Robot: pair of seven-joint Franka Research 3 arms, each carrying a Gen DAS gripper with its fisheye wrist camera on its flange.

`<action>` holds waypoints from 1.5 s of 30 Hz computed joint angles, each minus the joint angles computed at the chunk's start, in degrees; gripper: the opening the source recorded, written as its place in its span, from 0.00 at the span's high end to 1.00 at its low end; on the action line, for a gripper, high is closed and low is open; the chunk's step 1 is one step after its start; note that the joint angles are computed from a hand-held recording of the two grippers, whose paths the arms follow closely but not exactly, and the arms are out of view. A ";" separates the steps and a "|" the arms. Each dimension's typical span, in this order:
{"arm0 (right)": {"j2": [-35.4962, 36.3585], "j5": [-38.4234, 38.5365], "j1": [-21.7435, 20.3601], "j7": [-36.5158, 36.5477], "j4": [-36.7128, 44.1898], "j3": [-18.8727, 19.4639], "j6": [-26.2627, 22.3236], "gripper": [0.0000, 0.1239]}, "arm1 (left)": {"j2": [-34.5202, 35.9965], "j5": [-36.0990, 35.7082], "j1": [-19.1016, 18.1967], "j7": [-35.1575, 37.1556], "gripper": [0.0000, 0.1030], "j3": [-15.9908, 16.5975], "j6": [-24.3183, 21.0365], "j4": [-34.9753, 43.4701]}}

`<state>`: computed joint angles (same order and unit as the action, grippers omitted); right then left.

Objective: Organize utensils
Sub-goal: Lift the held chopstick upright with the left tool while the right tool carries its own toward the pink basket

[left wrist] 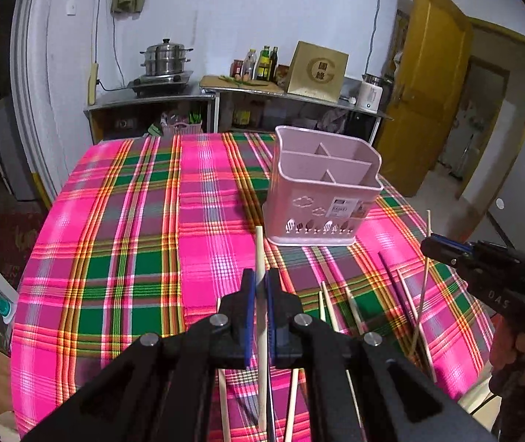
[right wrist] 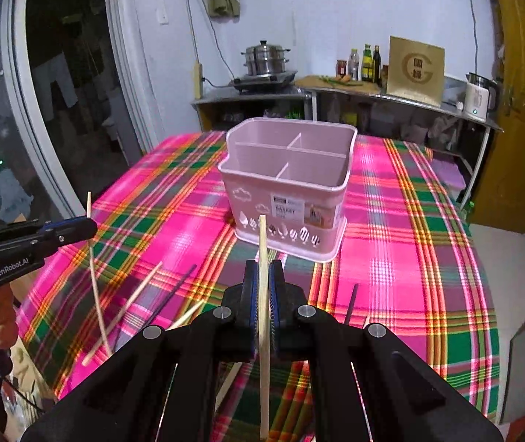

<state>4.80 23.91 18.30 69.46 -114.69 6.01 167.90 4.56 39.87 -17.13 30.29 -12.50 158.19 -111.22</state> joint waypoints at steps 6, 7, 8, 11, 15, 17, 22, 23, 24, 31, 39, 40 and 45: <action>-2.11 4.85 -0.13 -4.41 -0.97 0.54 1.20 0.95 | -1.39 1.78 -0.21 -1.09 0.94 -0.39 -0.23 0.17; -2.37 5.69 -0.12 -5.16 -1.08 0.53 1.33 0.95 | -1.45 2.15 -0.24 -1.24 0.94 -0.45 -0.35 0.39; -2.53 6.07 -0.05 -5.54 -1.16 0.48 1.49 0.95 | -1.50 2.39 -0.24 -1.31 0.94 -0.50 -0.40 0.59; -3.11 7.58 0.13 -6.91 -1.55 0.36 1.71 0.95 | -1.52 2.44 -0.24 -1.12 0.94 -0.65 -0.31 1.14; -3.46 8.42 0.38 -7.71 -1.73 0.18 2.11 0.95 | -0.97 2.57 -0.41 -0.60 0.94 -0.76 -0.49 2.47; -3.46 8.85 0.41 -8.22 -1.38 0.10 1.89 0.95 | -0.37 2.21 -0.58 0.22 0.94 -0.80 -0.51 3.52; -3.30 9.56 0.41 -9.44 -0.36 0.01 1.89 0.95 | 1.54 -0.08 -1.04 3.28 0.94 -0.71 -0.69 6.88; -3.17 9.44 0.39 -9.50 0.00 -0.02 1.83 0.95 | 2.14 -0.76 -1.15 4.22 0.94 -0.69 -0.83 7.90; -2.96 9.32 0.33 -9.62 0.52 -0.06 1.71 0.95 | 2.71 -1.51 -1.27 5.14 0.94 -0.67 -0.94 8.85; -0.82 9.56 -0.30 -10.07 5.29 0.13 1.11 0.95 | 7.16 -4.96 -2.39 10.64 0.94 0.24 -2.05 16.81; 3.72 12.39 -1.79 -11.47 14.55 1.08 -0.02 0.95 | 12.59 -7.16 -3.52 14.45 0.94 2.01 -3.47 27.48; 4.23 12.42 -1.95 -11.29 15.52 1.18 -0.17 0.95 | 13.42 -7.31 -3.72 14.78 0.94 2.27 -3.84 29.02; 8.29 11.07 -2.35 -9.18 22.07 1.44 -0.68 0.95 | 17.81 -8.28 -4.64 16.82 0.94 3.41 -5.56 36.44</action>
